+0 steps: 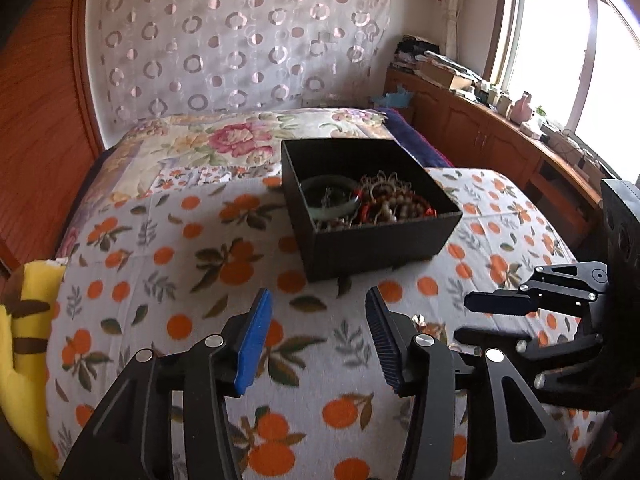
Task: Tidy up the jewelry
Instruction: 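Move the right tool to the gold ring and close on it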
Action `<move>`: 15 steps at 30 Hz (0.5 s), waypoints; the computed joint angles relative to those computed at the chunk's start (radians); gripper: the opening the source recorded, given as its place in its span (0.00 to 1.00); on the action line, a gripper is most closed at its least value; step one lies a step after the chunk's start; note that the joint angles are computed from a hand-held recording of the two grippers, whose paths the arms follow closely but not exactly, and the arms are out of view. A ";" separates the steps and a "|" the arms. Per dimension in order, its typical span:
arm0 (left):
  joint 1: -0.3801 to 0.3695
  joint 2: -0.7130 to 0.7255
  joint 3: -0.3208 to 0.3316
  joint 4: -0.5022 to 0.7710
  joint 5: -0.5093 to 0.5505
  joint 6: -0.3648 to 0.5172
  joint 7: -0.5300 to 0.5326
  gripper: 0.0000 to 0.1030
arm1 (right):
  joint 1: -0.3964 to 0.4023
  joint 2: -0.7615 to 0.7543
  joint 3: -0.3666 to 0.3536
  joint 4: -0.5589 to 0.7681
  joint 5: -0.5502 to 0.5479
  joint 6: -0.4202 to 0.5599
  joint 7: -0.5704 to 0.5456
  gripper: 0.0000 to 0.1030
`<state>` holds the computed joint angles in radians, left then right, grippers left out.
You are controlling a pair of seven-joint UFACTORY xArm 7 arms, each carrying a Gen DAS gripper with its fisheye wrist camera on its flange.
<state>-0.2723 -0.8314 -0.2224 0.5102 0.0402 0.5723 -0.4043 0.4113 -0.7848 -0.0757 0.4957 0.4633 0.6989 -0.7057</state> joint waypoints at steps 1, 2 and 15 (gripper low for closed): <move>-0.001 -0.007 0.001 -0.006 0.000 0.003 0.000 0.46 | 0.001 -0.003 0.007 -0.003 -0.003 0.003 0.001 0.35; -0.003 -0.017 0.001 -0.014 -0.001 0.009 -0.002 0.46 | 0.001 -0.004 0.013 -0.006 -0.007 0.004 0.002 0.35; -0.021 -0.055 0.001 -0.049 -0.016 0.028 -0.015 0.46 | 0.016 -0.027 0.050 -0.037 -0.090 0.000 0.009 0.21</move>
